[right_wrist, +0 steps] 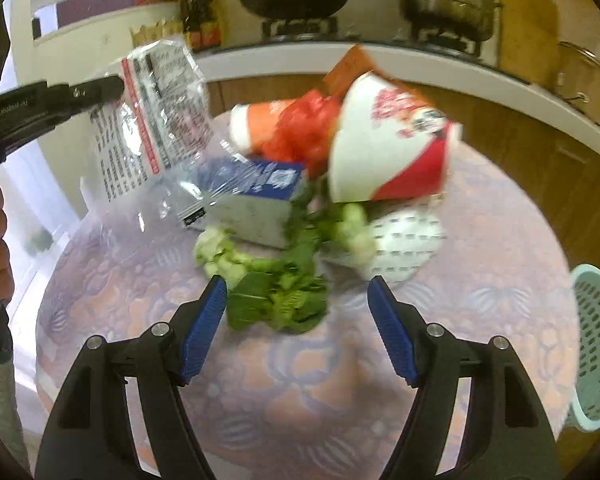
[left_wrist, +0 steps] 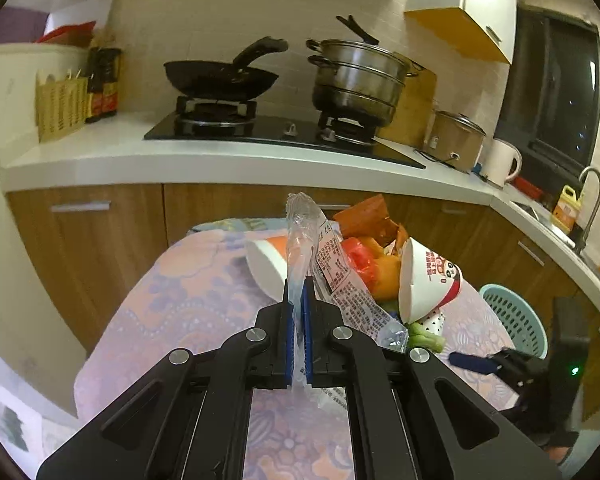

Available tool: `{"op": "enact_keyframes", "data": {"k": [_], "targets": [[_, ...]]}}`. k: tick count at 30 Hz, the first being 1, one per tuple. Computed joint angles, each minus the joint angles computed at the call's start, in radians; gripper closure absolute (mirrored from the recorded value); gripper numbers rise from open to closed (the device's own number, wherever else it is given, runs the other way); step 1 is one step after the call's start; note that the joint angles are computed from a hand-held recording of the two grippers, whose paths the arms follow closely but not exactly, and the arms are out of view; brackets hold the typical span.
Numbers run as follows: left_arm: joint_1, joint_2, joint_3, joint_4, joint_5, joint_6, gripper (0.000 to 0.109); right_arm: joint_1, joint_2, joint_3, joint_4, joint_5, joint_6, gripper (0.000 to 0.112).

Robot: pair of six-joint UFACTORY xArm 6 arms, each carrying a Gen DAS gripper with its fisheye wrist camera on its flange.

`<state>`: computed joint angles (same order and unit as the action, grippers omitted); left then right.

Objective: Collect trash
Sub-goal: 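Carry the vegetable over the blue basket and open the right tool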

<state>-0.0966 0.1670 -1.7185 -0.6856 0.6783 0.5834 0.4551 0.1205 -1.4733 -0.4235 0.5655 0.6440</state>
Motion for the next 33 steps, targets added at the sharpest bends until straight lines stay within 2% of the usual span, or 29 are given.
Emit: {"op": "enact_keyframes", "data": {"k": [5,6,7,8,12,14,17,21,26,33], "targets": [[0.0,-0.002,0.009,-0.004,-0.009,0.0,0.107,0.011,0.078,-0.097,0.061,0.052,-0.037,0.045],[-0.001,-0.003,0.009,-0.004,-0.009,0.0,0.107,0.012,0.082,-0.093,0.07,0.043,-0.037,0.05],[-0.001,-0.005,0.011,-0.006,-0.011,0.003,0.107,0.013,0.081,-0.086,0.069,0.037,-0.035,0.064],[0.0,-0.008,0.012,-0.01,-0.011,0.007,0.107,0.013,0.078,-0.081,0.084,0.035,-0.053,0.071],[0.0,-0.018,0.013,-0.033,-0.008,0.012,0.107,0.021,0.016,0.009,0.031,-0.032,-0.024,0.077],[-0.003,-0.029,0.015,-0.049,-0.003,0.016,0.107,0.024,-0.031,0.059,0.014,-0.067,-0.015,0.091],[-0.016,-0.054,0.028,-0.073,0.001,0.038,0.107,0.023,-0.092,0.115,-0.049,-0.075,0.056,0.093],[-0.045,-0.081,0.036,-0.076,-0.002,0.053,0.107,0.001,-0.162,0.186,-0.043,-0.093,0.073,0.096],[-0.094,-0.104,0.033,-0.086,0.003,0.076,0.107,-0.039,-0.289,0.291,-0.11,-0.103,0.153,0.099],[-0.182,-0.085,-0.006,-0.069,0.009,0.083,0.107,-0.079,-0.427,0.407,-0.175,-0.066,0.231,0.1]]}}
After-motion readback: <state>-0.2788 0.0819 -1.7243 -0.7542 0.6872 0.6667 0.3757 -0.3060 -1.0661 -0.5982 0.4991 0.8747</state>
